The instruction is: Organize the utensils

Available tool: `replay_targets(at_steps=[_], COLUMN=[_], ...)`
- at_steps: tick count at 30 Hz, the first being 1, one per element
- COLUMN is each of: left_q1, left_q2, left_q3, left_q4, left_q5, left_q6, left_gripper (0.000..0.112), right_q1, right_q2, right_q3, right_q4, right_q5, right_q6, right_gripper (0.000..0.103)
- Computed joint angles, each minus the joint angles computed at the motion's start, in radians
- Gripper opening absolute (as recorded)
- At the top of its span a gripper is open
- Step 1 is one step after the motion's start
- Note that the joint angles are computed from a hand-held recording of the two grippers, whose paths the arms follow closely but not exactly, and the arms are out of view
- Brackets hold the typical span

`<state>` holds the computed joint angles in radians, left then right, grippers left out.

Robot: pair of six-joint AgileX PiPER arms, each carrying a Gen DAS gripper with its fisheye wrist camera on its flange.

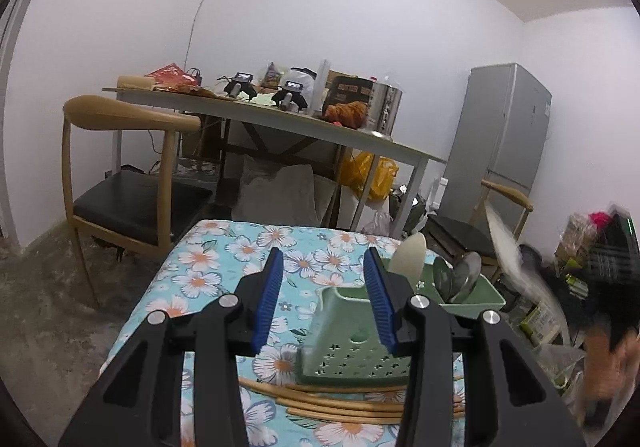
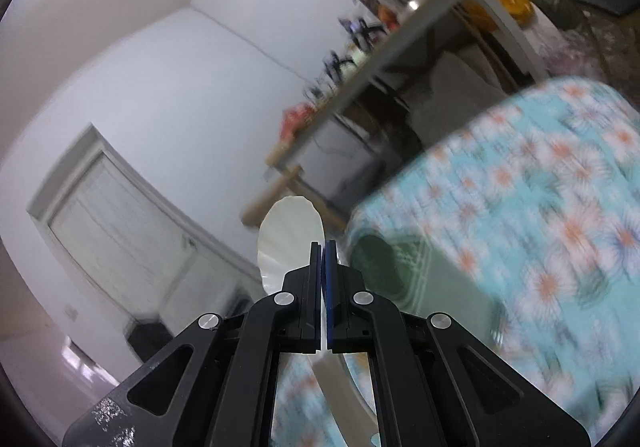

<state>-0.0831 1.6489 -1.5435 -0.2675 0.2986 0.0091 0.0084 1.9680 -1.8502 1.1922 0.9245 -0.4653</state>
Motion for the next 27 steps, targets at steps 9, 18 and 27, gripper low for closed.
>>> replay_targets(at_steps=[9, 18, 27], left_q1=[0.025, 0.066, 0.16], left_q2=[-0.066, -0.019, 0.106], left_q3=[0.071, 0.018, -0.076], left_q4=[-0.13, -0.243, -0.375], left_q5=[-0.021, 0.09, 0.423], left_q6=[0.103, 0.22, 0.36], left_gripper=[0.04, 0.04, 0.04], right_q1=[0.052, 0.089, 0.158], right_q2=[-0.159, -0.135, -0.019], right_q3=[0.345, 0.313, 0.049], right_q4=[-0.33, -0.507, -0.694], right_q5=[-0.088, 0.099, 0.238], right_q6=[0.207, 0.305, 0.3], right_gripper=[0.0, 0.006, 0.027])
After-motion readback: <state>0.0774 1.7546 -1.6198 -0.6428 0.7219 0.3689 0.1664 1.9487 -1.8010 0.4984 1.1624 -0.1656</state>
